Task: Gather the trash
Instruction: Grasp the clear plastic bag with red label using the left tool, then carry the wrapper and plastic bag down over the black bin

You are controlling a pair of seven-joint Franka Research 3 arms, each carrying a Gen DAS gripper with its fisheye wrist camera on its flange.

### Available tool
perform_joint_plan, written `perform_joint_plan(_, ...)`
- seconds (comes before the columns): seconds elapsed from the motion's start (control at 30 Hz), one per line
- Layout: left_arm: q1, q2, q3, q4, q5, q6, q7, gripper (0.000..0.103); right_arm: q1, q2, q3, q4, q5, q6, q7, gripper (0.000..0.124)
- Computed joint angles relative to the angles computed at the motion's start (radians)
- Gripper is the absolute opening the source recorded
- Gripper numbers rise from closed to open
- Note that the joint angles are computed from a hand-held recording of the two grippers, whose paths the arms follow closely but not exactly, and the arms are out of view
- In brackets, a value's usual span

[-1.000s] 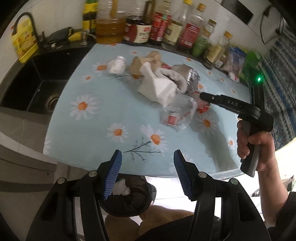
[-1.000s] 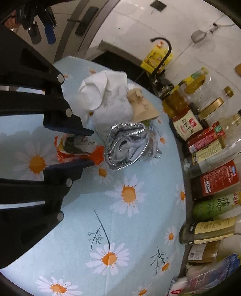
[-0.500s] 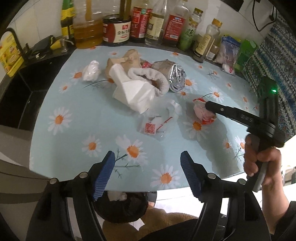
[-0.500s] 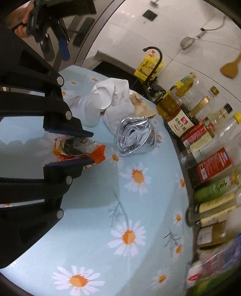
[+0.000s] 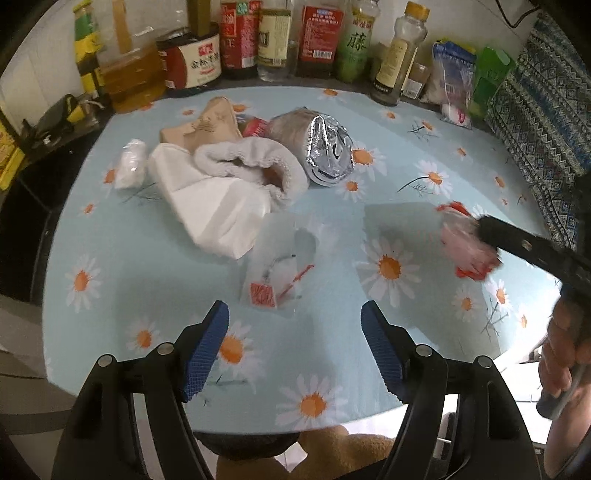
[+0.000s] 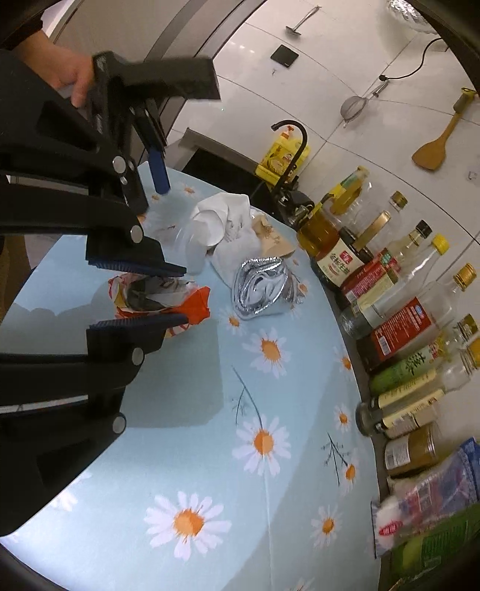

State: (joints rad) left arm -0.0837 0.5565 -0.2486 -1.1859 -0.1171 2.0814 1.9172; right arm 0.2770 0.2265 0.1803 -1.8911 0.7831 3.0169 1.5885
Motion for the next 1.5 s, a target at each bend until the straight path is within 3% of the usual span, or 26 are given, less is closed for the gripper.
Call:
perform_joint_plan(0.1, -0.015, 0.055, 0.009, 0.082, 0.016, -0.014, -0.029, 0.072, -0.047, -0.032, 0.062, -0.029, 0.159, 0.035, -0.112, 0.022)
perform_joint_plan(0.2, -0.023, 0.096, 0.01, 0.146, 0.027, -0.044, -0.048, 0.072, 0.036, -0.068, -0.025, -0.089, 0.008, 0.087, 0.008, 0.022)
perform_joint_plan(0.3, -0.028, 0.117, 0.005, 0.175, 0.032, -0.063, -0.042, 0.072, -0.007, -0.078, 0.033, -0.09, 0.123, 0.091, -0.092, 0.022)
perform_joint_plan(0.77, -0.055, 0.214, 0.002, 0.292, 0.029, -0.109, -0.091, 0.072, 0.044, -0.13, -0.03, -0.153, 0.028, 0.076, 0.0, 0.022)
perform_joint_plan(0.87, -0.064, 0.224, 0.008, 0.306, 0.04, -0.12, -0.106, 0.072, 0.025, -0.136, -0.008, -0.145, 0.149, 0.061, -0.086, 0.022)
perform_joint_plan(0.93, -0.066, 0.229, 0.008, 0.311, 0.041, -0.117, -0.115, 0.07, 0.04, -0.148, -0.027, -0.157, 0.105, 0.07, -0.05, 0.022)
perform_joint_plan(1.03, -0.064, 0.23, 0.004, 0.305, 0.038, -0.103, -0.114, 0.063, 0.044, -0.156, -0.039, -0.161, 0.082, 0.061, -0.032, 0.022)
perform_joint_plan(1.23, -0.052, 0.151, -0.003, 0.176, 0.038, -0.021, -0.077, 0.062, 0.048, -0.156, -0.049, -0.164, 0.048, 0.041, 0.0, 0.022)
perform_joint_plan(1.5, 0.011, 0.03, -0.028, 0.0, -0.044, 0.05, -0.048, 0.062, 0.057, -0.126, -0.04, -0.126, -0.009, 0.021, 0.032, 0.022)
